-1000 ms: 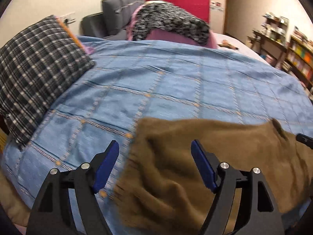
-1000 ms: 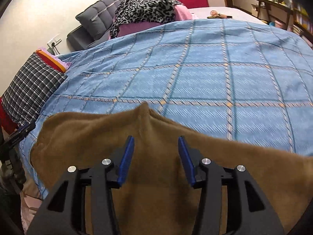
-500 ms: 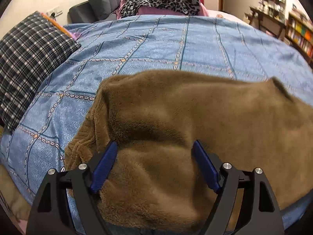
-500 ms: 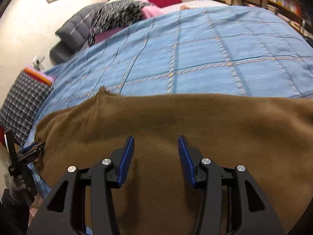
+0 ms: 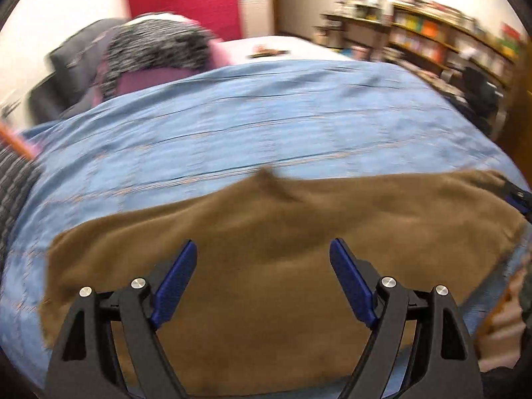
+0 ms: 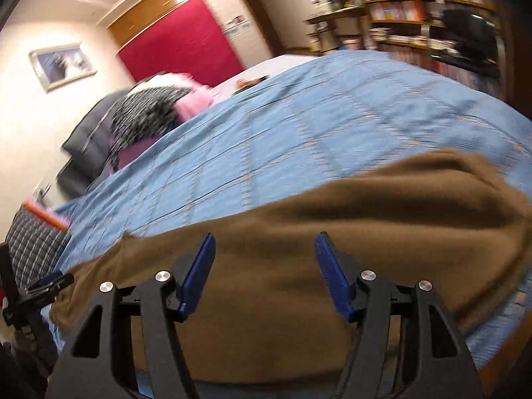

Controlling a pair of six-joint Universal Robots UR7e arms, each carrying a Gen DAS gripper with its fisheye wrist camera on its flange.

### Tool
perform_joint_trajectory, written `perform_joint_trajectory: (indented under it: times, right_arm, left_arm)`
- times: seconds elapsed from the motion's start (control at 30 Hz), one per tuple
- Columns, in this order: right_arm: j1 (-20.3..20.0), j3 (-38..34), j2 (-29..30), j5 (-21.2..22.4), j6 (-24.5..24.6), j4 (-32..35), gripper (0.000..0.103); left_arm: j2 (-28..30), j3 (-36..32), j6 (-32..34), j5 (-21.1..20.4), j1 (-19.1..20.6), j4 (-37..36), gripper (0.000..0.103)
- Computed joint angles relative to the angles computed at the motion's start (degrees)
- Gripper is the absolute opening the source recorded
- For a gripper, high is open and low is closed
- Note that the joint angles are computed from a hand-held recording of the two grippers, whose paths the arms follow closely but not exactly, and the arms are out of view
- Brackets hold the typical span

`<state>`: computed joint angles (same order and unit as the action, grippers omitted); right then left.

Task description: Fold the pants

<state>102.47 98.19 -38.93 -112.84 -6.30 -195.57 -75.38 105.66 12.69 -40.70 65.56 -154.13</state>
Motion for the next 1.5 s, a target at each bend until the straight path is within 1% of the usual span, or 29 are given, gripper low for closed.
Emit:
perform_joint_trajectory:
  times: [0.1, 0.17, 0.23, 0.37, 0.6, 0.7, 0.8, 0.83, 0.9, 0.93, 0.97, 1.03, 1.07, 1.2, 1.23, 1.3, 1.37, 1.4, 1.43, 1.47, 1.5]
  right_arm:
    - [-1.8, 3.7, -3.2, -1.9, 1.2, -3.1, 0.064]
    - [-3.1, 6.3, -5.2, -4.0, 1.7, -5.7, 0.064]
    - [-4.1, 8.1, -6.5, -5.2, 2.7, -7.2, 0.064]
    - [-6.5, 11.1, -9.1, -5.8, 4.4, -9.1, 0.064]
    - [-8.8, 12.4, -10.2, -5.0, 5.7, -9.7, 0.064]
    - [-9.9, 12.0, -10.4, -3.5, 6.4, -9.3, 0.064]
    - [-10.8, 11.4, -10.4, -2.2, 6.8, -8.5, 0.064]
    - [-11.0, 10.8, -10.3, -1.7, 6.9, -7.9, 0.062]
    - [-11.0, 10.1, -10.1, -1.4, 6.4, -7.2, 0.053]
    - [-11.0, 9.7, -10.1, -1.3, 6.1, -6.4, 0.042]
    - [-11.0, 9.3, -10.1, -1.6, 5.9, -5.4, 0.029]
    - [-10.7, 9.0, -10.3, -2.8, 5.8, -4.9, 0.014]
    - [-10.7, 9.4, -10.7, -2.3, 6.0, -5.3, 0.011]
    - [-9.3, 11.2, -12.5, -2.3, 4.6, -7.9, 0.01]
    - [-8.7, 11.7, -12.9, -3.1, 3.9, -8.1, 0.01]
    - [-8.0, 12.1, -13.3, -5.6, 3.3, -6.7, 0.009]
    - [-8.6, 12.7, -13.5, -6.9, 3.8, -4.0, 0.01]
    - [-9.1, 12.6, -13.5, -6.9, 4.6, -2.0, 0.01]
    - [-10.0, 12.9, -13.6, -6.2, 6.2, -0.4, 0.012]
    - [-10.7, 13.3, -13.7, -4.7, 7.1, -0.1, 0.017]
    - [-10.8, 13.4, -13.8, -4.1, 7.4, -0.3, 0.018]
  left_arm:
    - [3.0, 0.3, 1.9, -3.8, -2.2, -0.1, 0.081]
    - [5.1, 0.4, 2.6, -5.9, -3.3, 0.0, 0.081]
    - [6.8, 0.2, 2.2, -8.0, -4.0, 0.8, 0.081]
    - [9.2, 0.2, 0.6, -10.8, -4.8, 2.9, 0.081]
    - [12.9, 0.8, 4.0, -12.5, -6.5, 3.6, 0.082]
    - [14.0, 1.2, 5.5, -12.6, -6.7, 3.5, 0.082]
    - [15.4, 0.5, 4.8, -12.9, -6.1, 5.0, 0.082]
    - [15.8, 0.3, 4.5, -12.8, -6.0, 5.3, 0.082]
    - [16.6, -0.1, 4.2, -12.6, -5.7, 5.4, 0.082]
    - [16.7, 0.1, 4.1, -12.5, -5.6, 5.2, 0.082]
    - [17.0, 0.0, 4.1, -12.4, -5.4, 5.1, 0.082]
    - [17.3, -0.1, 4.3, -12.4, -5.3, 4.8, 0.082]
    - [17.2, -0.1, 4.4, -12.4, -5.3, 4.8, 0.082]
    - [16.6, -0.3, 4.9, -13.4, -5.3, 5.8, 0.082]
    - [16.2, -0.4, 5.1, -13.9, -5.3, 6.4, 0.082]
    - [15.4, -0.2, 5.4, -15.0, -5.2, 7.4, 0.082]
    - [15.0, 0.2, 6.5, -15.5, -5.1, 7.7, 0.082]
    - [15.0, 0.4, 6.7, -15.3, -5.1, 7.7, 0.082]
    - [15.4, 0.3, 6.8, -14.9, -4.9, 7.9, 0.082]
    - [15.8, 0.2, 6.5, -14.6, -4.7, 8.1, 0.082]
    - [16.2, 0.0, 6.3, -14.5, -4.4, 8.3, 0.082]
